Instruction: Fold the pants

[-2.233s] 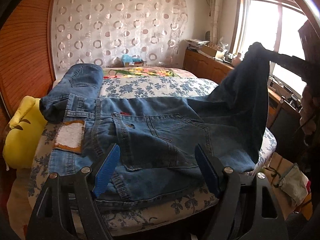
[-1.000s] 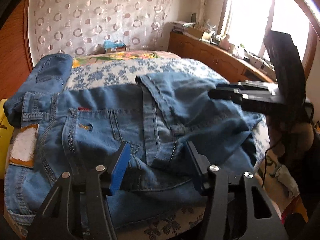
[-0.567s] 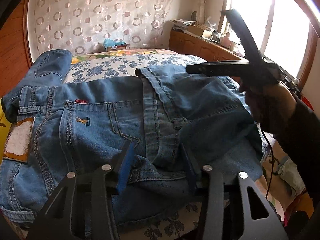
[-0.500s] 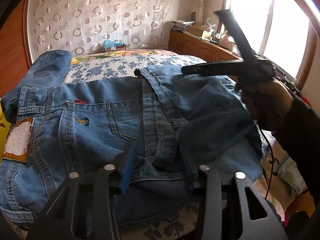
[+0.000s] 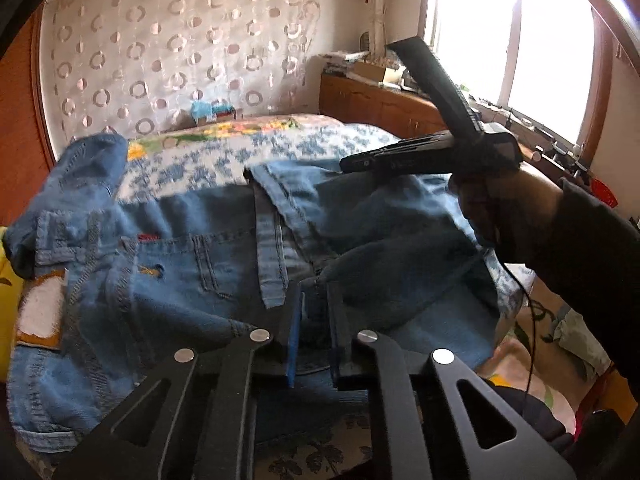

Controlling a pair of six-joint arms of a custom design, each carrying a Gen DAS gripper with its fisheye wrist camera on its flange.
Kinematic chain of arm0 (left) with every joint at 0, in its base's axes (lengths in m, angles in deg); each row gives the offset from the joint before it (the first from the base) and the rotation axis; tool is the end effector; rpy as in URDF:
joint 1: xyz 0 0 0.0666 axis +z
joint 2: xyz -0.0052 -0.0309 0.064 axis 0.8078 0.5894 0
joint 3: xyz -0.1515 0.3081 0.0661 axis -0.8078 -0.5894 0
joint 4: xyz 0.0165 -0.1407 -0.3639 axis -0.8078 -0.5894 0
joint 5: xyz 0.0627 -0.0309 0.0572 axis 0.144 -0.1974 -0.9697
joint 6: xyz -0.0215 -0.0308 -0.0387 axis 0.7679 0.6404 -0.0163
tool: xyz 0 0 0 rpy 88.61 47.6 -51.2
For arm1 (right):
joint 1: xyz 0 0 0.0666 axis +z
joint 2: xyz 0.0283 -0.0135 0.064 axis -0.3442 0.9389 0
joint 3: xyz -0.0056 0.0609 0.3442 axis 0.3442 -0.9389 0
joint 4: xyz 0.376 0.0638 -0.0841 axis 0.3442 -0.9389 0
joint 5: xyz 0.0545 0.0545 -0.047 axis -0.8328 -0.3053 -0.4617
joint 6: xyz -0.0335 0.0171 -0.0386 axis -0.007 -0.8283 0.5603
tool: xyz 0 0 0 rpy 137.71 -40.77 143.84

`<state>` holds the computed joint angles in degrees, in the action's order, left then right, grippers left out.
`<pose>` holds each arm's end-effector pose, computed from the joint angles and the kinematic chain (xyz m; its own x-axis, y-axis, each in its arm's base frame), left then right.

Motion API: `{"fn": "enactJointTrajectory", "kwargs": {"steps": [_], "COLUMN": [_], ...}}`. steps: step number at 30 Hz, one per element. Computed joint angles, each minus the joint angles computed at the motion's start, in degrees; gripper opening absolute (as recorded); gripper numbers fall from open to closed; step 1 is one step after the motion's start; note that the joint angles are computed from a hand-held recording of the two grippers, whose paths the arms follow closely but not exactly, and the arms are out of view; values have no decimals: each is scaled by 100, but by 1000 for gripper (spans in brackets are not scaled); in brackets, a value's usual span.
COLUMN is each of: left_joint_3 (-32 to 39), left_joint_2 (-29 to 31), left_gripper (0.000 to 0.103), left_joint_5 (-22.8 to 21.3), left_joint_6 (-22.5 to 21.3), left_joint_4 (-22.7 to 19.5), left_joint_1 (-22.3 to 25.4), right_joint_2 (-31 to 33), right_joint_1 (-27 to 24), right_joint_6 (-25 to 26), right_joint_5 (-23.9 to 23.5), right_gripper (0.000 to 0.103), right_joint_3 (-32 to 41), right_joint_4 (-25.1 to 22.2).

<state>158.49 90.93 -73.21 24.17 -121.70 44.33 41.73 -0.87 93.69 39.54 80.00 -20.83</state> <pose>0.5509 -0.1012 0.3728 -0.6085 0.1732 -0.7744 0.3757 0.9224 -0.0889 0.6454 0.2325 0.4661 -0.6007 -0.3505 -0.7186 -0.5403 0.8404 0.0417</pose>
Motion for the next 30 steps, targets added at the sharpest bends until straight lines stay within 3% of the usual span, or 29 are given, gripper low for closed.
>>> {"fn": "enactJointTrajectory", "kwargs": {"steps": [3, 10, 22, 25, 28, 30], "left_joint_3": [-66, -172, -563, -651, -762, -880], "left_joint_2": [-205, -631, -1435, -1429, -1294, -1223], "left_gripper": [12, 11, 11, 11, 12, 18], "left_joint_5": [24, 47, -118, -150, -240, -383], "left_joint_6": [36, 96, 56, 28, -41, -84], "left_joint_4": [150, 388, 723, 627, 427, 342], "left_joint_1": [37, 270, 1128, 1353, 1463, 1468], "right_joint_2": [-627, -1310, -1083, -772, -175, 75], "right_joint_1": [-51, 44, 572, 681, 767, 812], "right_joint_6": [-91, -98, -15, -128, -87, 21], "right_joint_5": [-103, -161, -186, -245, -223, -156], "right_gripper": [2, 1, 1, 1, 2, 18], "right_joint_3": [-908, -1621, -1094, -731, 73, 397], "right_joint_4": [754, 1565, 1971, 1789, 1103, 704]}}
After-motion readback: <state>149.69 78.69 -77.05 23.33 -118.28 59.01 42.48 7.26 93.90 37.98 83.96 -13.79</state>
